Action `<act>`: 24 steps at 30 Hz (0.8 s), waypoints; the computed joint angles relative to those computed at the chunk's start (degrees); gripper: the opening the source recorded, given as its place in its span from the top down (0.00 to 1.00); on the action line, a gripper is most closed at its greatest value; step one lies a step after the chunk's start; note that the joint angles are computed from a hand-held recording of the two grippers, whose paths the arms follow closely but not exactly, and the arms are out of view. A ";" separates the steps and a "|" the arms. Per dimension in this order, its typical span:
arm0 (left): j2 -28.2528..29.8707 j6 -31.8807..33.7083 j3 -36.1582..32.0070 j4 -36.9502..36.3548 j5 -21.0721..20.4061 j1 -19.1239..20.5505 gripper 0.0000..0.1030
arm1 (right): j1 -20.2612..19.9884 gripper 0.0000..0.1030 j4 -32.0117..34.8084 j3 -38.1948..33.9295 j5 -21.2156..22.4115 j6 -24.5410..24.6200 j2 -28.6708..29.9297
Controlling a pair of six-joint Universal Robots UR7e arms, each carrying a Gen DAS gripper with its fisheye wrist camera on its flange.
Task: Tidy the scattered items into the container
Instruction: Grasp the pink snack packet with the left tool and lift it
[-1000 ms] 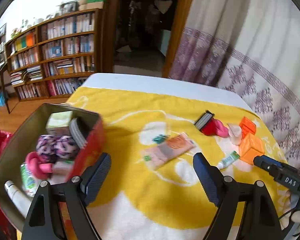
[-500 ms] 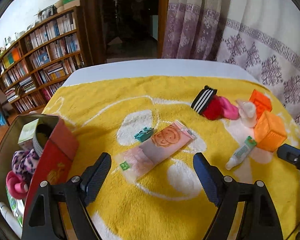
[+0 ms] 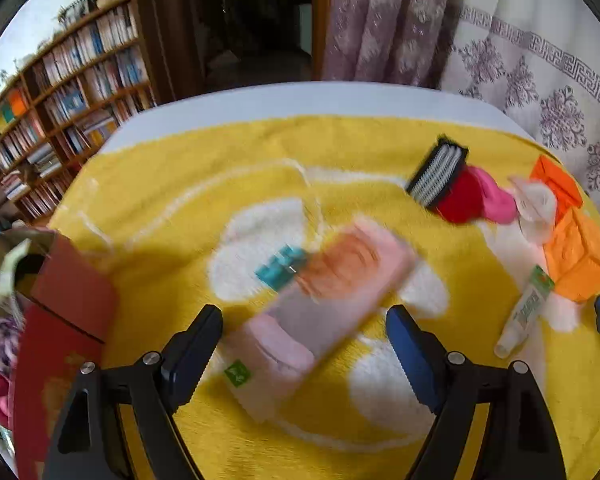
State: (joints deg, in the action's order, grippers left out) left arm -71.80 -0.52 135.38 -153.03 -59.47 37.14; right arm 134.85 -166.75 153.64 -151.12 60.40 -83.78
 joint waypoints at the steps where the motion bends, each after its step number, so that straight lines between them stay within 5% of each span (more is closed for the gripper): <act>1: -0.15 0.21 0.08 0.17 -0.42 -0.19 0.17 | -0.02 0.49 0.00 0.00 -0.03 0.02 -0.05; 4: -0.86 0.31 0.58 1.03 -2.33 -0.74 0.32 | 0.13 0.49 0.37 -0.01 -0.34 0.43 -0.09; 7: -1.77 -0.03 1.09 1.76 -4.18 -1.65 0.60 | 0.61 0.49 1.84 -0.27 -0.98 1.51 -0.06; 18: 0.09 -2.05 -0.90 3.50 -5.93 -1.65 0.57 | 0.73 0.49 1.46 -0.09 -0.97 1.49 -0.53; 21: 2.08 -2.14 -1.97 2.98 -5.41 -1.84 0.43 | 0.70 0.49 1.74 -0.18 -1.11 1.73 -0.56; 24: 4.29 -1.81 -2.98 2.44 -4.86 -2.26 0.42 | 0.55 0.49 3.34 -0.30 -1.26 2.57 -1.30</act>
